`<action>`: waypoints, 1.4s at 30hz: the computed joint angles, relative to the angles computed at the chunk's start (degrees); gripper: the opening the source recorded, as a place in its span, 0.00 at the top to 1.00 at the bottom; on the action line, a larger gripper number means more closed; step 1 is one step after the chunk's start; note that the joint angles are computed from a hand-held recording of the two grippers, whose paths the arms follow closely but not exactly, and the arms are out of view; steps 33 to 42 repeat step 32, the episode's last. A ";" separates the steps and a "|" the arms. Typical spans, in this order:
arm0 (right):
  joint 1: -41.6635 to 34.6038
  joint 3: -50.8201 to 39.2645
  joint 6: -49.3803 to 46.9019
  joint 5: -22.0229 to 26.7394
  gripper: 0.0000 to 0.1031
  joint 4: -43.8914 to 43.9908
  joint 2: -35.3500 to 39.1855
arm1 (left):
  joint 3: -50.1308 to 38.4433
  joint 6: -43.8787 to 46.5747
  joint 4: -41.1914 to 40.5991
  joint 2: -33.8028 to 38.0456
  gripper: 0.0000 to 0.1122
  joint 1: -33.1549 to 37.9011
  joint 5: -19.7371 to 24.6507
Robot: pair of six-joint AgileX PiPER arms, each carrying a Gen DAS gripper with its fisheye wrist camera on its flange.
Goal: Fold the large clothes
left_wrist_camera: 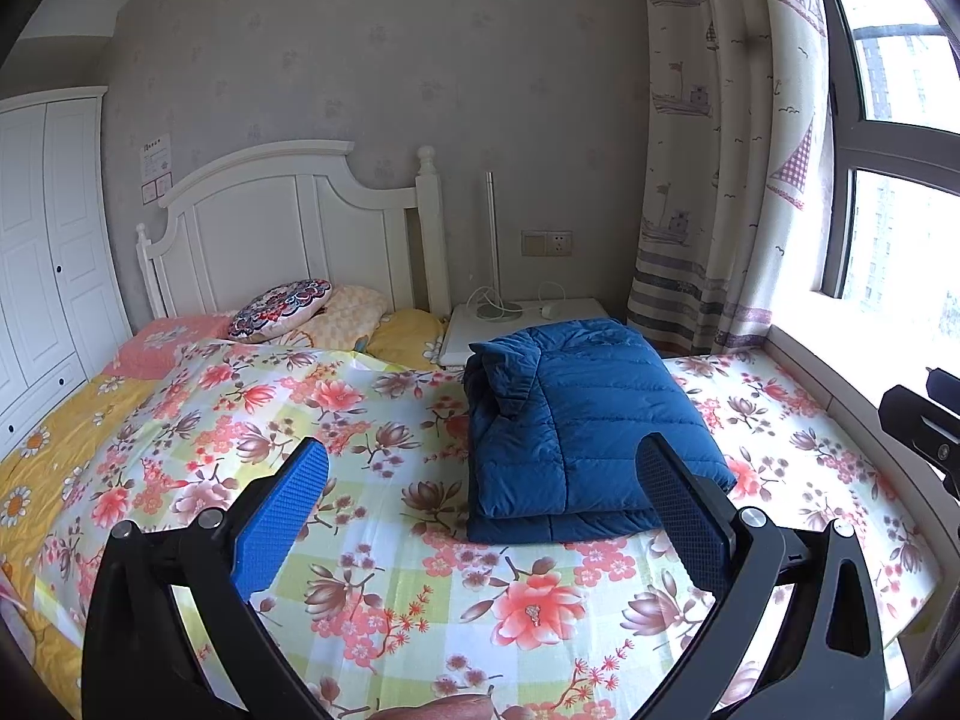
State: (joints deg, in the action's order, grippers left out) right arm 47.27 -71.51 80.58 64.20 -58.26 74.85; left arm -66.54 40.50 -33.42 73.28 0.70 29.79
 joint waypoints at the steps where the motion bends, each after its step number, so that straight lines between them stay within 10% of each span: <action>1: -0.04 0.09 0.03 -0.12 0.03 -0.05 -0.07 | 0.38 -0.92 0.72 -0.17 0.12 -0.33 -0.73; 23: -1.20 0.22 -1.50 -0.93 0.03 1.03 0.19 | 2.78 1.61 -1.79 -0.79 0.12 -0.26 -2.92; 26: -3.37 0.33 -2.84 -2.99 0.03 2.49 0.96 | 0.16 6.99 -5.34 3.31 0.12 1.07 0.65; 32: -19.86 3.08 -17.83 -10.65 0.03 8.66 1.23 | -30.94 -10.25 9.15 31.87 0.12 8.70 12.97; 42: -19.86 3.08 -17.83 -10.65 0.03 8.66 1.23 | -30.94 -10.25 9.15 31.87 0.12 8.70 12.97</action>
